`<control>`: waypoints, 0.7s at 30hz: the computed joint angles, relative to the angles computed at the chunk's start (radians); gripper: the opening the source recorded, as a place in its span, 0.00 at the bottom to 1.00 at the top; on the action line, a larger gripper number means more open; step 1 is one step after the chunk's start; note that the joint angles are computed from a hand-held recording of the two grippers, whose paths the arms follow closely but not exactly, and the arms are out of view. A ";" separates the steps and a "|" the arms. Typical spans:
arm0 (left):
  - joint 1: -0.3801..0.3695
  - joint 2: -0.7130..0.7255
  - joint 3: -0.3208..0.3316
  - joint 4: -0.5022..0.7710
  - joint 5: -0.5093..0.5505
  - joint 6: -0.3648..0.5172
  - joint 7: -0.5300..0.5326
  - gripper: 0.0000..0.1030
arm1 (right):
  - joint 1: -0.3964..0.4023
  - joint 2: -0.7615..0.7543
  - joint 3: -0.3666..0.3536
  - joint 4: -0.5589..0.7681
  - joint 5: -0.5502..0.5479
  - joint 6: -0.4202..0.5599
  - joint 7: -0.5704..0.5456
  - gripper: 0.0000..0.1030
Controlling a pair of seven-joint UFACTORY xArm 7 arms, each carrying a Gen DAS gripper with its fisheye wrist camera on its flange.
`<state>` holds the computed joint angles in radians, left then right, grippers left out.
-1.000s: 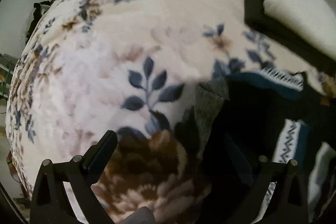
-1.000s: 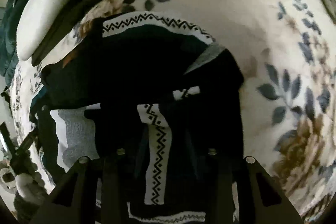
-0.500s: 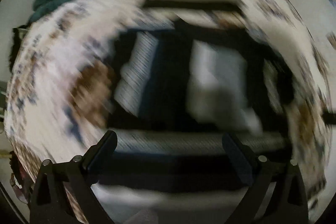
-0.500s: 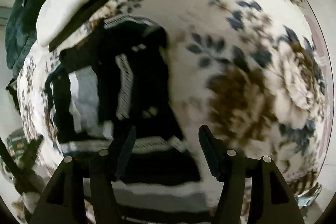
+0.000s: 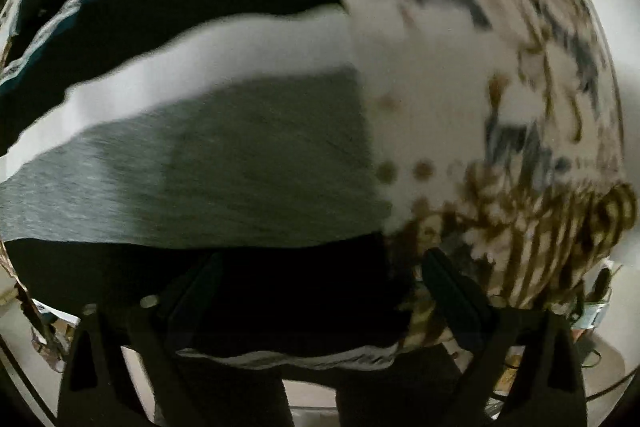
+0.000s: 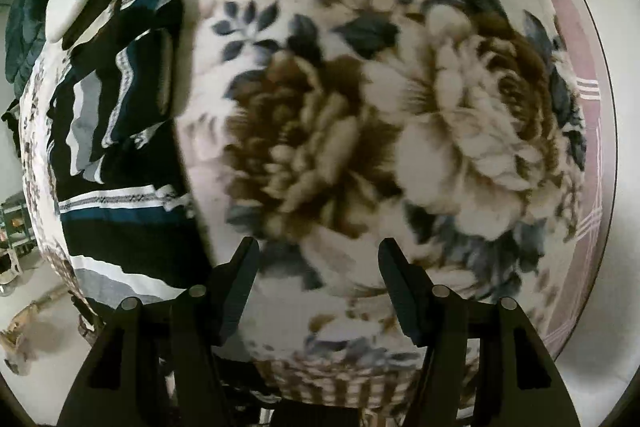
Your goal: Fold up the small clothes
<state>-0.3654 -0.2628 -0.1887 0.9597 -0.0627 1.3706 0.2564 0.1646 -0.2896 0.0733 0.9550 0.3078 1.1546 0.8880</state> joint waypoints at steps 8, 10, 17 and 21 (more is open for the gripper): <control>0.015 -0.028 0.033 0.013 -0.041 -0.035 -0.013 0.05 | -0.021 0.075 -0.050 0.010 0.085 -0.152 -0.154 0.62; 0.031 -0.039 0.051 0.039 -0.060 -0.017 0.007 0.05 | -0.031 0.137 -0.065 0.040 0.138 -0.229 -0.219 0.62; 0.104 -0.062 0.100 0.145 -0.098 0.056 0.031 0.05 | -0.114 0.471 -0.051 0.297 0.360 -0.386 -0.416 0.62; 0.139 -0.044 0.118 0.198 -0.117 0.067 0.032 0.05 | -0.171 0.616 0.001 0.423 0.446 -0.387 -0.431 0.49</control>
<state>-0.2261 -0.3066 -0.0707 1.1581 -0.1797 1.4375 0.2881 -0.0059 0.3268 0.0747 1.3777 0.7540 0.7679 0.4574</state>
